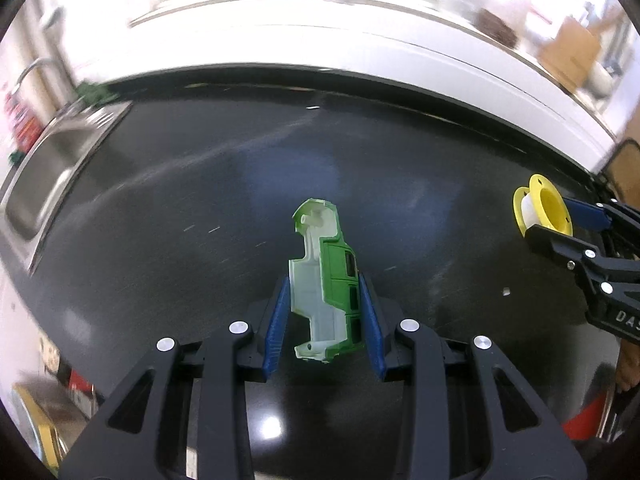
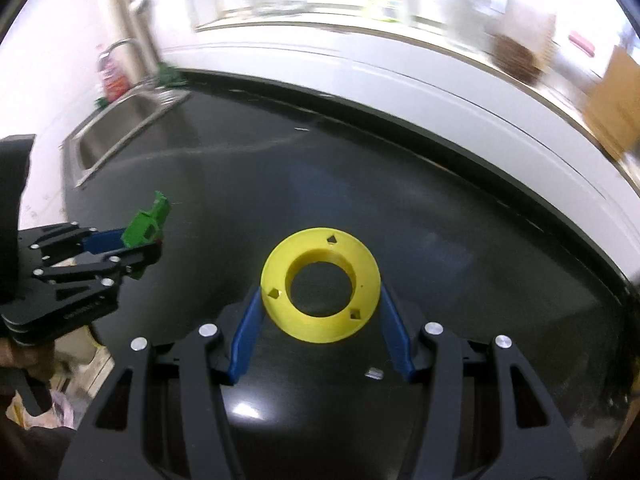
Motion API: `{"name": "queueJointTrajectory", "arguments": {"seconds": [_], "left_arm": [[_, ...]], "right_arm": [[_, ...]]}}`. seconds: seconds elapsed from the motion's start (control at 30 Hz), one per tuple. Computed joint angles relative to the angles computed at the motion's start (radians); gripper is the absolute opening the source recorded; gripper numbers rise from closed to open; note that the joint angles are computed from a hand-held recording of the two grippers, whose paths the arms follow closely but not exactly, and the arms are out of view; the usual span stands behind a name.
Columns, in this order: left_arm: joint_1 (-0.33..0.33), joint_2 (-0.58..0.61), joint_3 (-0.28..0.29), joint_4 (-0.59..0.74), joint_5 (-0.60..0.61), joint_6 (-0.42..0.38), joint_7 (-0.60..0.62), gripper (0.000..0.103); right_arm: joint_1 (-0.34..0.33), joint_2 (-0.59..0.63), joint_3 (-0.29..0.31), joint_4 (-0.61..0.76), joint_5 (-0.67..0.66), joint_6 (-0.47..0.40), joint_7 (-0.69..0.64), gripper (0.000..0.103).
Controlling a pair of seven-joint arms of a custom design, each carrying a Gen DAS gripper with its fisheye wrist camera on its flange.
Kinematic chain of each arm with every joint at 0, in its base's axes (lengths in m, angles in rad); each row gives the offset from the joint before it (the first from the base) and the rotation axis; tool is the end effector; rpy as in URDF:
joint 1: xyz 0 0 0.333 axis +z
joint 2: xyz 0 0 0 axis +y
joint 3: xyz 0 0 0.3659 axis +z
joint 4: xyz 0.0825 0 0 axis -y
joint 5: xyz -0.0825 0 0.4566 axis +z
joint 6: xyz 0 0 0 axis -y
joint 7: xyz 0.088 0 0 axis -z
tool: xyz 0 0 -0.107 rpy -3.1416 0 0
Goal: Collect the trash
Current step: 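Carry clip and tape roll to the bin and open both tools over it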
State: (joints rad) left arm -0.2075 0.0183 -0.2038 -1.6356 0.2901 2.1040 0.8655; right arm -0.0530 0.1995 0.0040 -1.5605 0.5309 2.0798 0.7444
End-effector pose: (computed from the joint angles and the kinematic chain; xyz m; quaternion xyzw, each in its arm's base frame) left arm 0.6264 -0.2570 0.6858 -0.7489 0.6098 -0.1848 0.1822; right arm 0.7362 -0.0107 0.6034 -0.8439 0.4509 -0.0603 0.2845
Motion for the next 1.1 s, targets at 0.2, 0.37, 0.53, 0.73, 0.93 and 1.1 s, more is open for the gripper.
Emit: {"name": "queueJointTrajectory", "arguments": {"seconds": [0.2,0.37,0.53,0.73,0.93,1.1], "left_arm": [[0.060,-0.206,0.000,-0.225,0.030,-0.034,-0.121,0.034],[0.137,-0.414,-0.014,-0.428,0.000,-0.096,-0.213,0.034],[0.213,-0.612,-0.022,-0.605,-0.055,-0.166,-0.276,0.034],[0.309,-0.838,0.007,-0.799,-0.122,-0.157,-0.327,0.034],[0.397,-0.963,0.047,-0.934,-0.161,-0.088,-0.297,0.034],[0.454,-0.978,0.070,-0.968,-0.183,-0.048,-0.230,0.034]], "right_arm": [[0.063,-0.047,0.051,-0.031,0.074,-0.133,-0.103,0.054],[0.152,-0.082,0.082,-0.050,0.098,-0.271,-0.165,0.054],[0.248,-0.100,0.108,-0.062,0.093,-0.353,-0.201,0.055],[0.351,-0.046,0.147,-0.021,0.048,-0.411,-0.140,0.055],[0.431,0.020,0.186,0.026,-0.015,-0.391,-0.076,0.055],[0.469,0.057,0.207,0.064,-0.046,-0.370,-0.034,0.055]]}}
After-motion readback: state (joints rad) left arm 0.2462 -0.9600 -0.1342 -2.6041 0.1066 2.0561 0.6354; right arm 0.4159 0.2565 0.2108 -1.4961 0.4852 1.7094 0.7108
